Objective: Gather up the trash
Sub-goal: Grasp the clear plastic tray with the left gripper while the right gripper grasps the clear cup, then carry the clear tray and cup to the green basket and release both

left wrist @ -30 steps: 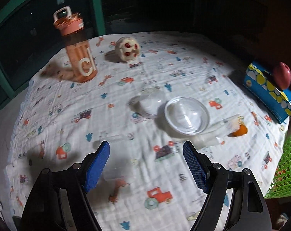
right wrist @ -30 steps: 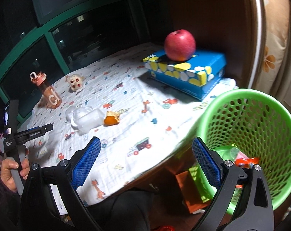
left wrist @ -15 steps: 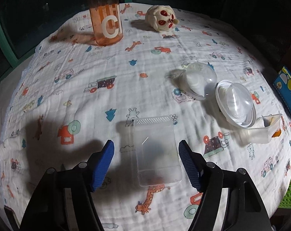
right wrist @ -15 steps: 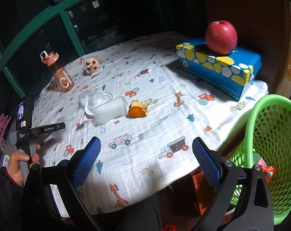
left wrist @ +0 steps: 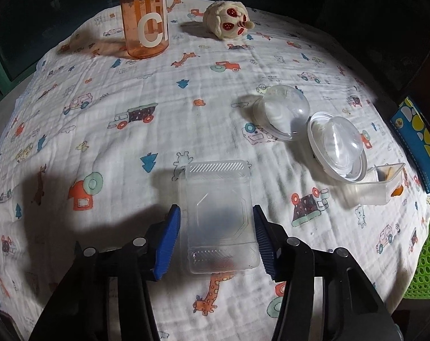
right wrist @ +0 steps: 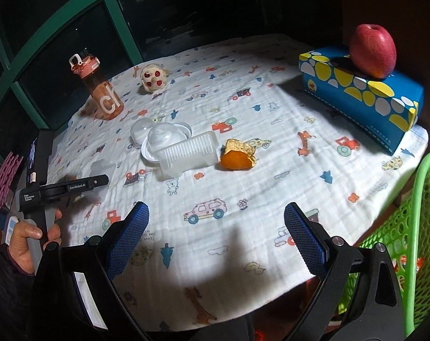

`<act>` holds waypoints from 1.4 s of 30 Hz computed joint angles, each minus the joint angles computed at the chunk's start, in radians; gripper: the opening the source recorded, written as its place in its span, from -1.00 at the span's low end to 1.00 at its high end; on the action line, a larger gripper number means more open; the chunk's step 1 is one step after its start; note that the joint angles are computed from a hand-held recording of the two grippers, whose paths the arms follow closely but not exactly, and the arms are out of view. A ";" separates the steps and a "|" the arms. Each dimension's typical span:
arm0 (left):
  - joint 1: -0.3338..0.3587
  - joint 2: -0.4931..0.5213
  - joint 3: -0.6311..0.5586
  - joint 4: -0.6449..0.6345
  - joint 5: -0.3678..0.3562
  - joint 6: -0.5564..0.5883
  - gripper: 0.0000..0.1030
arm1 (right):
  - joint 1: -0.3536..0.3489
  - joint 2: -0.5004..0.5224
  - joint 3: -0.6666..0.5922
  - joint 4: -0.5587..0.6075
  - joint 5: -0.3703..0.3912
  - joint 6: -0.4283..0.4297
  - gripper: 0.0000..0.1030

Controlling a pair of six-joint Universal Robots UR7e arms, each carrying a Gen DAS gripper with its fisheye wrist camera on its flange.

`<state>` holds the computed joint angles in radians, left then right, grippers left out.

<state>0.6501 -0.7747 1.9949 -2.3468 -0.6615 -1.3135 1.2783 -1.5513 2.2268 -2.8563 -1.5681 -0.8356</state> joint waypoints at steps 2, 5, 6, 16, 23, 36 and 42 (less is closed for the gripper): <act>-0.009 -0.010 0.008 -0.009 0.001 0.002 -0.04 | 0.012 0.024 -0.013 0.006 -0.002 0.003 0.84; -0.025 -0.022 0.014 -0.008 0.009 0.006 -0.04 | 0.032 0.067 -0.039 0.018 -0.005 -0.002 0.84; -0.030 -0.026 0.016 -0.008 0.011 0.007 -0.04 | 0.040 0.085 -0.050 0.024 -0.007 -0.005 0.84; -0.058 -0.052 0.030 -0.010 0.021 0.002 -0.04 | 0.123 0.255 -0.139 -0.013 -0.108 -0.084 0.84; -0.059 -0.068 0.042 -0.007 0.022 -0.012 -0.04 | 0.154 0.345 -0.195 -0.034 -0.182 -0.101 0.84; -0.058 -0.068 0.041 -0.017 0.018 -0.008 -0.04 | 0.149 0.355 -0.183 -0.061 -0.175 -0.085 0.48; -0.071 -0.060 0.033 -0.035 0.020 0.013 -0.04 | 0.128 0.284 -0.132 -0.052 -0.131 -0.065 0.48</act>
